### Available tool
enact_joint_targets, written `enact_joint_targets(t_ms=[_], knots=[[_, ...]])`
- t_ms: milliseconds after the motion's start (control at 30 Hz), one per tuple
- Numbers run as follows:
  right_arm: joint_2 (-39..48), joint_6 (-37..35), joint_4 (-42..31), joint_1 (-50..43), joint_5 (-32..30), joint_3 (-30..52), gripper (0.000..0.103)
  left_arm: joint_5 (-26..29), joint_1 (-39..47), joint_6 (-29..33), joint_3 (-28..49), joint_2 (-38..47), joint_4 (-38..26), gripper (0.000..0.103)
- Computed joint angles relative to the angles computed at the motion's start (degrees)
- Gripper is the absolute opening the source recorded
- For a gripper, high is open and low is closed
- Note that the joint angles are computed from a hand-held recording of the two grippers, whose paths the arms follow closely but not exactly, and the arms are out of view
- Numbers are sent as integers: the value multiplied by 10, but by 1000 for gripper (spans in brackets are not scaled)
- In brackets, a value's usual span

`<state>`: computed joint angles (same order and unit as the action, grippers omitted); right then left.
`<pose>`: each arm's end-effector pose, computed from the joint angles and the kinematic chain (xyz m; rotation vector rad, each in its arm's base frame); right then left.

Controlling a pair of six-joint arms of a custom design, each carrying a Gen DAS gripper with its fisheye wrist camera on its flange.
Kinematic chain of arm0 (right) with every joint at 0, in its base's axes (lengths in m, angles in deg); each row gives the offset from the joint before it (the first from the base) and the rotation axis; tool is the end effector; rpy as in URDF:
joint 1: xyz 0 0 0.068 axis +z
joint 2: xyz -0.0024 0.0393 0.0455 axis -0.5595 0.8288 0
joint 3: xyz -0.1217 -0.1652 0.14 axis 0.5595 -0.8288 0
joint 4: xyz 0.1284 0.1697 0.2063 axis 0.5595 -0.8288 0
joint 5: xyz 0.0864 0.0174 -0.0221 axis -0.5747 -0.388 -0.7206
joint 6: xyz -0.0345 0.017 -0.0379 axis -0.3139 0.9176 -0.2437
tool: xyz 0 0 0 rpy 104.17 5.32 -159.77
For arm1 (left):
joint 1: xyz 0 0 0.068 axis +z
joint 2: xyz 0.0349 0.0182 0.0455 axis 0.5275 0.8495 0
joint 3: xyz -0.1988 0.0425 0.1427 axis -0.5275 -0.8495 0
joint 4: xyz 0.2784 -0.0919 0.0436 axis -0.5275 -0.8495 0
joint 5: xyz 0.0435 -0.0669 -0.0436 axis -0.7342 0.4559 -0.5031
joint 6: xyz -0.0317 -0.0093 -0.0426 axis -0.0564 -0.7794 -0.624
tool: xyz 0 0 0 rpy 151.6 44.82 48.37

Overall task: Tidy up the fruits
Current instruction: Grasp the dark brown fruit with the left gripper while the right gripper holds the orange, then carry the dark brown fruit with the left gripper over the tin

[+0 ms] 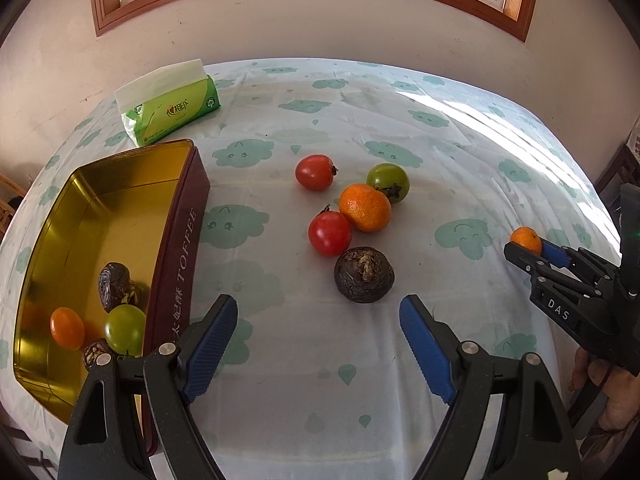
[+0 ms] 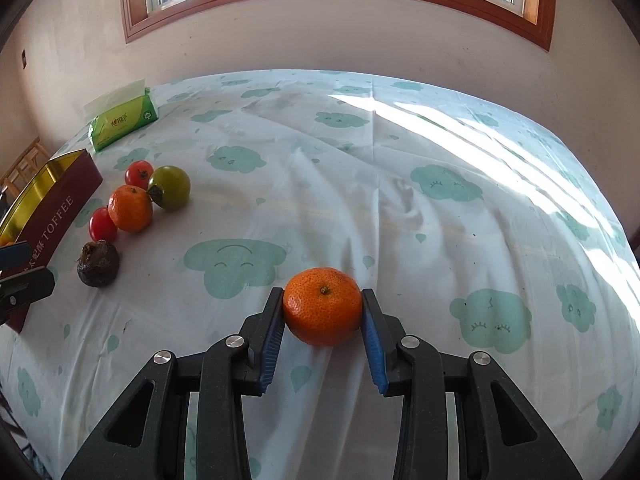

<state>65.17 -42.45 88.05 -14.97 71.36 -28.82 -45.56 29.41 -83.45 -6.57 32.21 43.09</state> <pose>0.3107 0.1060 0.0487 -0.3884 2.4119 0.1074 0.2457 -0.0093 0.1014 -0.1345 2.5352 -0.0320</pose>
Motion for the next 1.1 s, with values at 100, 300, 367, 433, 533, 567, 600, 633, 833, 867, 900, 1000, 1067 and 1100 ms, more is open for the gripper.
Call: enact_joint_targets(t_ms=[100,300,367,433,533,567,600,633,833,867,900,1000,1067,1100], knots=[[1,0,0,-1,-2,1,38,-8,-8,-1,7,21,12,81],[7,-1,-2,-6,-9,6,38,-11,-20,-8,35,80,30,79],[7,-1,-1,-8,-13,6,38,-6,-23,-12,48,105,36,77],[8,0,-1,-9,-15,6,38,-6,-28,-17,61,128,40,74],[6,0,1,-11,-20,4,39,-11,-35,-23,78,161,46,70],[6,0,1,-11,-20,4,39,-10,-35,-25,82,169,48,68],[5,0,0,-12,-22,3,39,-7,-34,-26,86,176,49,67],[5,1,1,-11,-21,3,39,-4,-34,-27,89,182,50,66],[5,-1,0,-13,-22,3,39,-13,-37,-24,91,193,65,58],[5,-2,0,-14,-23,3,39,-15,-37,-22,89,192,67,56],[5,-3,0,-15,-24,3,39,-15,-36,-18,89,192,69,55],[4,-4,0,-16,-26,3,39,-10,-36,-9,85,187,71,45],[5,-4,0,-17,-26,3,39,-7,-38,-6,81,182,72,38],[4,-4,0,-17,-27,3,39,-8,-38,-5,81,181,71,38]])
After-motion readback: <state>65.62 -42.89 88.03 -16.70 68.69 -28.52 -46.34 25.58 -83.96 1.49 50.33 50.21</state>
